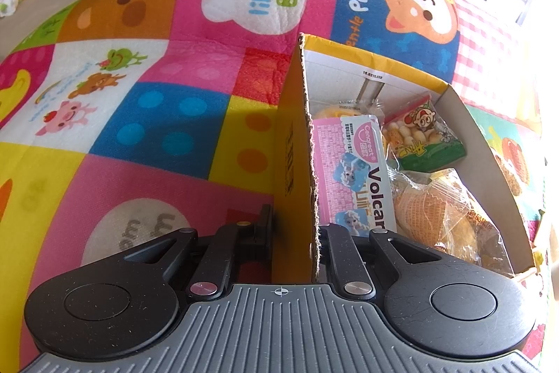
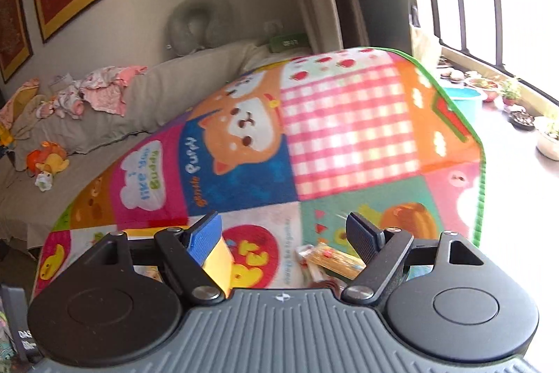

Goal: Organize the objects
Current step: 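Move the right gripper over the snacks and grasp the two white sachets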

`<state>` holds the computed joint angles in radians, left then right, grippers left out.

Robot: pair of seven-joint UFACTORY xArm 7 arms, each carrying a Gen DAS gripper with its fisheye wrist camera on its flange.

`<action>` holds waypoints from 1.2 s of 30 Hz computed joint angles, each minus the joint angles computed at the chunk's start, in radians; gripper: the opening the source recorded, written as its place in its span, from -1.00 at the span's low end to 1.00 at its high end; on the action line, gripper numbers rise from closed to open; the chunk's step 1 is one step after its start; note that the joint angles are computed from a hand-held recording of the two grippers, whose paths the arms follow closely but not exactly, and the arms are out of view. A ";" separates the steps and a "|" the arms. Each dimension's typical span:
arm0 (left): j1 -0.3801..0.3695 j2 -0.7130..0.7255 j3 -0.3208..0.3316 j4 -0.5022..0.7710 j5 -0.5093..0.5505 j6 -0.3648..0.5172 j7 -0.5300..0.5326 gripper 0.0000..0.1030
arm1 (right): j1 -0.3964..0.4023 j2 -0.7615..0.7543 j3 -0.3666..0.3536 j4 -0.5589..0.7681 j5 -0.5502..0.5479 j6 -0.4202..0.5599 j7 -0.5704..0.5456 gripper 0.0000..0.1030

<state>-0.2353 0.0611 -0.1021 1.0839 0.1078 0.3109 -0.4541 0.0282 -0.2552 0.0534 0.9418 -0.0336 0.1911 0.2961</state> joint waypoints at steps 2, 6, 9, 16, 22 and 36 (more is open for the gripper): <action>0.000 -0.001 0.001 -0.003 0.003 -0.005 -0.004 -0.74 | -0.068 -0.041 0.021 -0.051 -0.059 0.015 0.061 0.54; -0.002 0.001 0.002 0.001 0.011 0.000 -0.014 -0.74 | -0.161 -0.099 0.024 -0.132 -0.117 0.066 0.144 0.54; -0.001 0.000 0.001 0.000 0.011 0.001 -0.014 -0.74 | -0.175 -0.105 -0.002 -0.167 -0.116 0.096 0.165 0.55; 0.000 -0.002 0.001 -0.003 0.007 0.000 -0.007 -0.74 | -0.173 -0.023 -0.008 -0.172 -0.103 0.082 0.202 0.54; 0.000 -0.002 0.001 -0.003 0.007 0.000 -0.007 -0.74 | -0.205 0.099 0.030 -0.095 -0.272 0.096 0.339 0.14; -0.001 -0.002 0.000 -0.004 0.005 -0.002 -0.009 -0.74 | -0.126 -0.012 0.022 -0.199 -0.386 0.003 0.251 0.43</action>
<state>-0.2359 0.0587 -0.1020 1.0803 0.1125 0.3087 -0.4630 -0.0982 -0.2676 0.0754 0.7430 -0.4194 0.1945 0.5470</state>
